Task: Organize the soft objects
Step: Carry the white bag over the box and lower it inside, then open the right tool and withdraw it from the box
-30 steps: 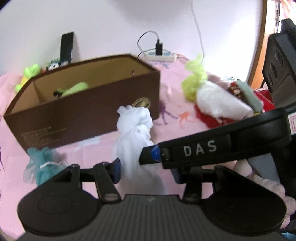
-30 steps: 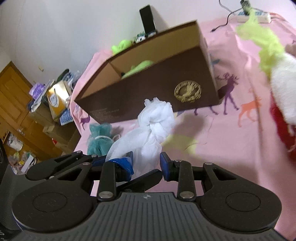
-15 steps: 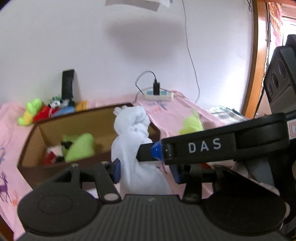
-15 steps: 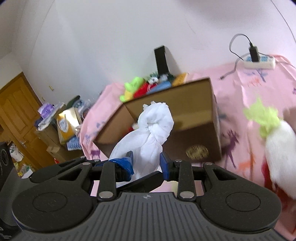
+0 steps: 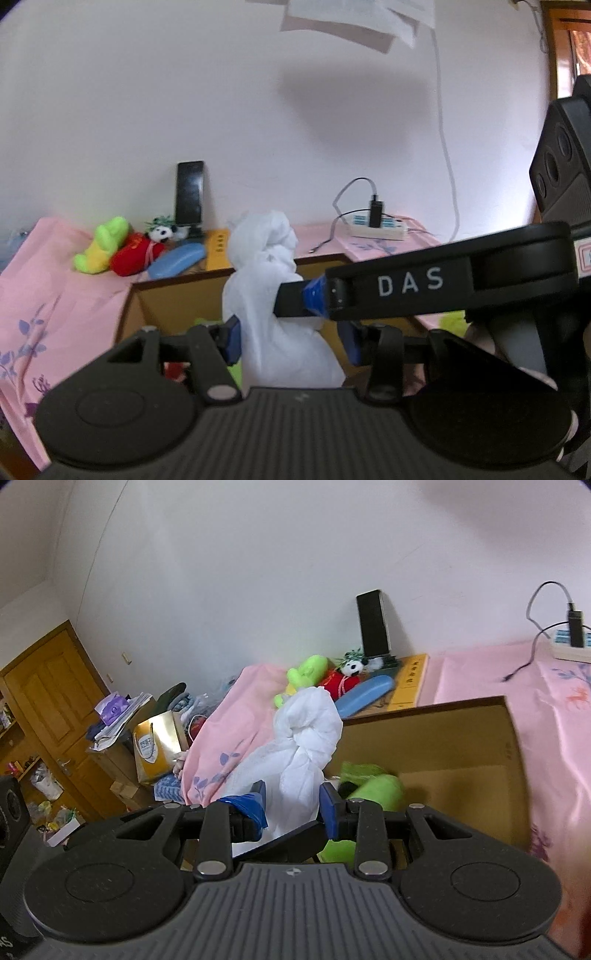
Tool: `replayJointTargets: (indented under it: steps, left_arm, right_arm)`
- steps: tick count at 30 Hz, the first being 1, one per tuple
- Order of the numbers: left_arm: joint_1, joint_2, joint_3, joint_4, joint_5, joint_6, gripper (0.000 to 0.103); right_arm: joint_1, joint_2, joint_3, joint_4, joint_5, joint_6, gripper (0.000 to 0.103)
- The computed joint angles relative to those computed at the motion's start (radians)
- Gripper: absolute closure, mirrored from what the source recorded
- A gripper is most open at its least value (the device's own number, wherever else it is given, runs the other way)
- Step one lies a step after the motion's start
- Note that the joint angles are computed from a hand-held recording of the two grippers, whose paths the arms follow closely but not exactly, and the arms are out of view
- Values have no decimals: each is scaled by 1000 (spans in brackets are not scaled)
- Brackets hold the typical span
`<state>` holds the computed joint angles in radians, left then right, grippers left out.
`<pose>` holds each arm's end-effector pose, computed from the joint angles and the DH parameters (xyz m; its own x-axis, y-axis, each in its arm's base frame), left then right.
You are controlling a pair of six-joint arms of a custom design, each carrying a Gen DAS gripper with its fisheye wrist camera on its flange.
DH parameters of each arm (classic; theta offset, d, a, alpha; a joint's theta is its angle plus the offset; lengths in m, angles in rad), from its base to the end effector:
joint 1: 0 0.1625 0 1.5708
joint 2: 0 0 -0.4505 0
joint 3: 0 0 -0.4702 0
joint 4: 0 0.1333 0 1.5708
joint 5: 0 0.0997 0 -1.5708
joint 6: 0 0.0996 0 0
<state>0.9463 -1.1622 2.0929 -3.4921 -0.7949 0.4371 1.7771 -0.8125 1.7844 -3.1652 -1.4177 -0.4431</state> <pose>-0.1708 -0.5843 0.2432 -0.6992 0.1359 -0.7019 0.6805 0.4274 -0.5952 0.2914 -0.6677 0.0794 -0.7861 -0.6025 0.1381 -0.5573 0.5943 -0.5799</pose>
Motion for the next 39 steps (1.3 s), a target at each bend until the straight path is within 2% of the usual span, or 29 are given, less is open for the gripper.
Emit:
replayJointTargets:
  steps: [5, 14, 20, 24, 28, 34, 39]
  left_arm:
    - [58, -2, -59, 94, -18, -18, 57]
    - [144, 19, -153, 265, -23, -33, 56]
    - [192, 40, -198, 341, -5, -74, 55]
    - [207, 49, -207, 359, -5, -90, 54]
    - [208, 49, -200, 351, 2, -91, 44]
    - [207, 32, -183, 367, 11, -127, 43]
    - [184, 15, -153, 322, 36, -130, 42]
  right_arm:
    - [9, 62, -83, 61, -19, 51, 88]
    - [12, 151, -212, 193, -79, 208, 88]
    - [12, 192, -273, 291, -137, 256, 88]
    - [9, 202, -279, 284, -151, 242, 90]
    - [9, 202, -278, 272, -151, 221, 89]
    - [15, 202, -259, 202, -178, 181, 88]
    - [19, 184, -221, 140, -192, 146, 87]
